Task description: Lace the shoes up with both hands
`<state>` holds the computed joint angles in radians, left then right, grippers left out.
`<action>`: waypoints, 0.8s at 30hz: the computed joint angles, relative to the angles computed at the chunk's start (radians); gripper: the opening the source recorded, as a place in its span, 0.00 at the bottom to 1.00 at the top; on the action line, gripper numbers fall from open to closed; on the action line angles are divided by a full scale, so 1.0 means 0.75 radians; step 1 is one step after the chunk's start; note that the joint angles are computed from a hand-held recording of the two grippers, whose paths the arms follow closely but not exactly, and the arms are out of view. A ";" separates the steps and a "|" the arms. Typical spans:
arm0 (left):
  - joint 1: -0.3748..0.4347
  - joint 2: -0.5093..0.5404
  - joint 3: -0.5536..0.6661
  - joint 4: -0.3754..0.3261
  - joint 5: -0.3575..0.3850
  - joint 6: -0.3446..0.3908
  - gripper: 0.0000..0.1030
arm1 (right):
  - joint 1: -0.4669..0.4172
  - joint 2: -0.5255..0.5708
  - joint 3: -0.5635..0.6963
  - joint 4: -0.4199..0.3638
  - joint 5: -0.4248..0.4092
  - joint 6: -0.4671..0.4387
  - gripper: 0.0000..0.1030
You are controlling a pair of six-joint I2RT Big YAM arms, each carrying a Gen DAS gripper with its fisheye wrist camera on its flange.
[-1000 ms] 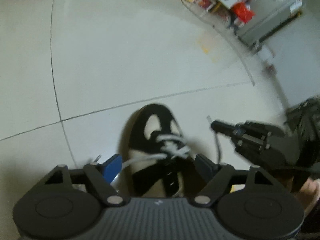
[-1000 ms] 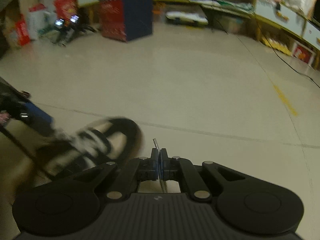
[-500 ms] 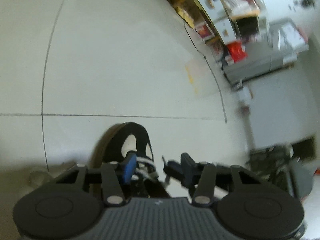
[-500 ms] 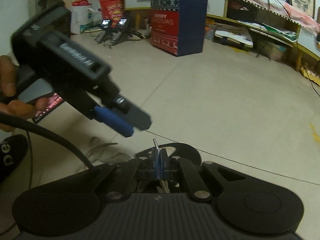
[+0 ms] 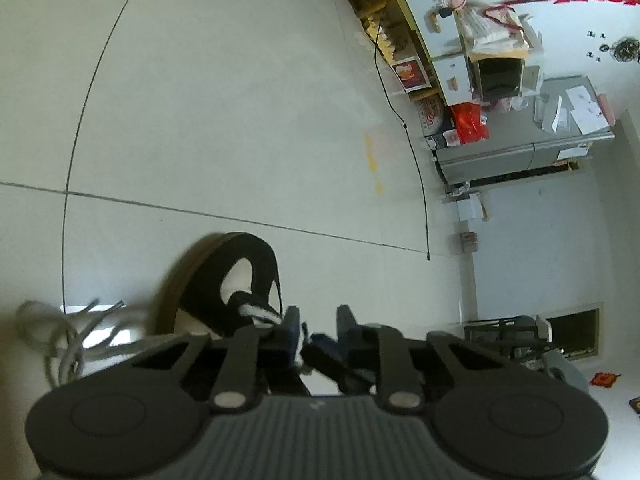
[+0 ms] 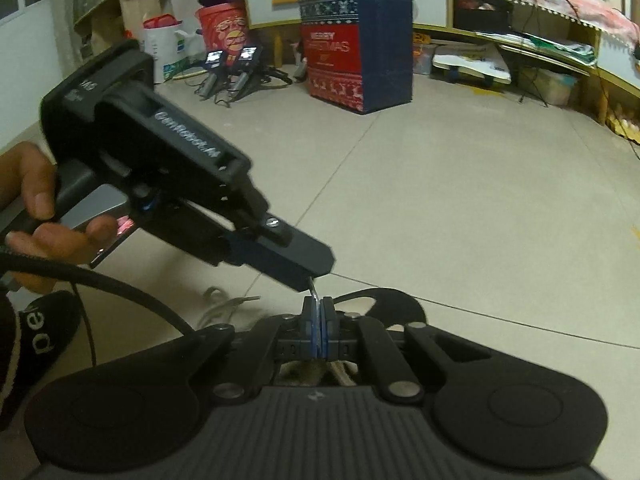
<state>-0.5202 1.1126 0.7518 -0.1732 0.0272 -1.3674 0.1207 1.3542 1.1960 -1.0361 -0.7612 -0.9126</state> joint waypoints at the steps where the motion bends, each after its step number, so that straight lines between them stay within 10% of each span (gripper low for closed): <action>1: 0.002 0.003 -0.002 0.002 0.000 -0.005 0.09 | 0.003 0.000 0.001 -0.011 -0.003 -0.015 0.02; 11: 0.015 0.036 -0.003 0.016 0.042 -0.067 0.04 | -0.005 -0.007 -0.022 0.017 0.004 0.026 0.02; 16: 0.011 0.046 -0.007 0.020 0.069 -0.078 0.31 | 0.010 -0.018 -0.037 -0.003 0.027 -0.075 0.02; 24: 0.006 0.043 0.000 -0.030 0.042 -0.093 0.03 | 0.006 -0.016 -0.034 0.006 0.014 0.002 0.03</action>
